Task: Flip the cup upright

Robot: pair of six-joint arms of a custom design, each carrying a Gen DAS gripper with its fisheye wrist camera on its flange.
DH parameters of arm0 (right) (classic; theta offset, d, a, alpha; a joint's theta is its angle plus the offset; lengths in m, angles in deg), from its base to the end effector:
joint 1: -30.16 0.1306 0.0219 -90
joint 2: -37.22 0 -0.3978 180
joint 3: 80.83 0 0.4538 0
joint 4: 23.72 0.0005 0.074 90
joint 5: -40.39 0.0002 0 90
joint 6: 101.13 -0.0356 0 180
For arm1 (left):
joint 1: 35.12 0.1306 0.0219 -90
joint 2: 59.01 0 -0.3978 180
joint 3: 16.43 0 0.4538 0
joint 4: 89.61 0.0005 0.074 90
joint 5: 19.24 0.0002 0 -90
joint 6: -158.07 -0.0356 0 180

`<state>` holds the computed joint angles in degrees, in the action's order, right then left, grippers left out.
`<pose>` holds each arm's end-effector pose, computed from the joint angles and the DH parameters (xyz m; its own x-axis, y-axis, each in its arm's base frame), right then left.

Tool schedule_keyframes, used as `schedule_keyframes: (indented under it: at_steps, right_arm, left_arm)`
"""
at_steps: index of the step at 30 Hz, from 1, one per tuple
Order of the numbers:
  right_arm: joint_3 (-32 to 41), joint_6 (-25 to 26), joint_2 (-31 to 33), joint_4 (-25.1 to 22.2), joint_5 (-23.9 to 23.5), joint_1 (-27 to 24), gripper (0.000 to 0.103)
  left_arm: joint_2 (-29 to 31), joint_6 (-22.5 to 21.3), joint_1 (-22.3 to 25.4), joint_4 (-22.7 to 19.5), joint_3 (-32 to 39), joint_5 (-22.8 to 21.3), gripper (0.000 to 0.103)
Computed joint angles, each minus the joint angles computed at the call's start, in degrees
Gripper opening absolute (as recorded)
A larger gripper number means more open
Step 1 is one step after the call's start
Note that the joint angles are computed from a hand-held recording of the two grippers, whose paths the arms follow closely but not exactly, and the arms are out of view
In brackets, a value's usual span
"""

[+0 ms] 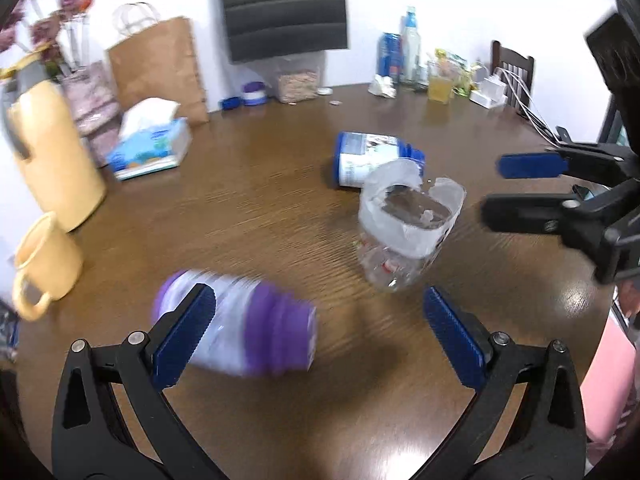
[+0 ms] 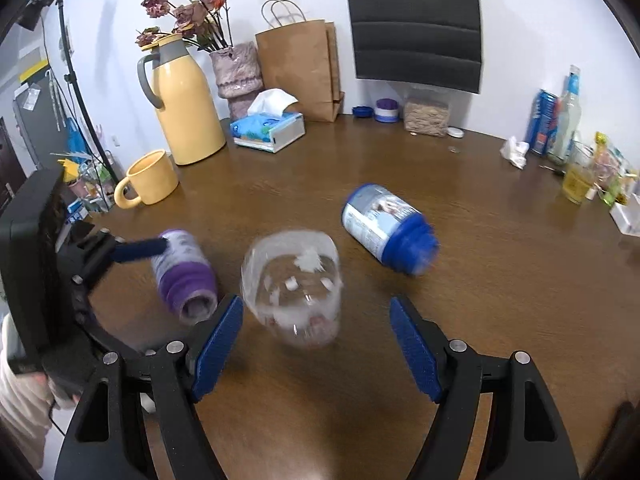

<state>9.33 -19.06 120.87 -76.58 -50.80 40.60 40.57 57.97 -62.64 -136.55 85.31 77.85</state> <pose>0.4959 0.0916 0.4980 -0.7317 0.0054 -0.6816 -0.0952 0.9893 0.1101 0.5467 -0.2904 0.4628 -0.5210 0.4677 -0.7141 0.6375 0.7695 0.0389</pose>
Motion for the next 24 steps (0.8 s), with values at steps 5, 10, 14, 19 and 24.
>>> schedule_keyframes:
  at_steps: [5, 10, 14, 19, 24]
  right_arm:
    - [-4.24, -0.07, -6.55, -0.89, 1.73, 0.93, 0.080]
    - [-11.54, -3.32, -15.18, -1.94, 2.89, 4.55, 0.080]
    - [-18.54, -6.75, -22.09, -0.65, 9.48, 9.80, 0.080]
    - [-25.66, -14.46, -29.38, 1.04, 15.79, 16.78, 0.080]
    - [-25.54, -15.56, -29.69, 1.84, 19.22, 19.93, 0.080]
  left_arm:
    - [-8.23, 3.47, 0.21, 2.02, -6.73, -6.08, 0.103]
    - [-19.98, 6.48, -1.14, 5.86, -17.98, -12.97, 0.103]
    - [-30.12, 8.13, -3.13, 10.16, -28.20, -17.72, 0.103]
    - [-36.62, 10.42, -6.47, 11.19, -34.09, -19.91, 0.103]
    - [-37.42, 12.39, -7.57, 9.98, -34.55, -22.03, 0.103]
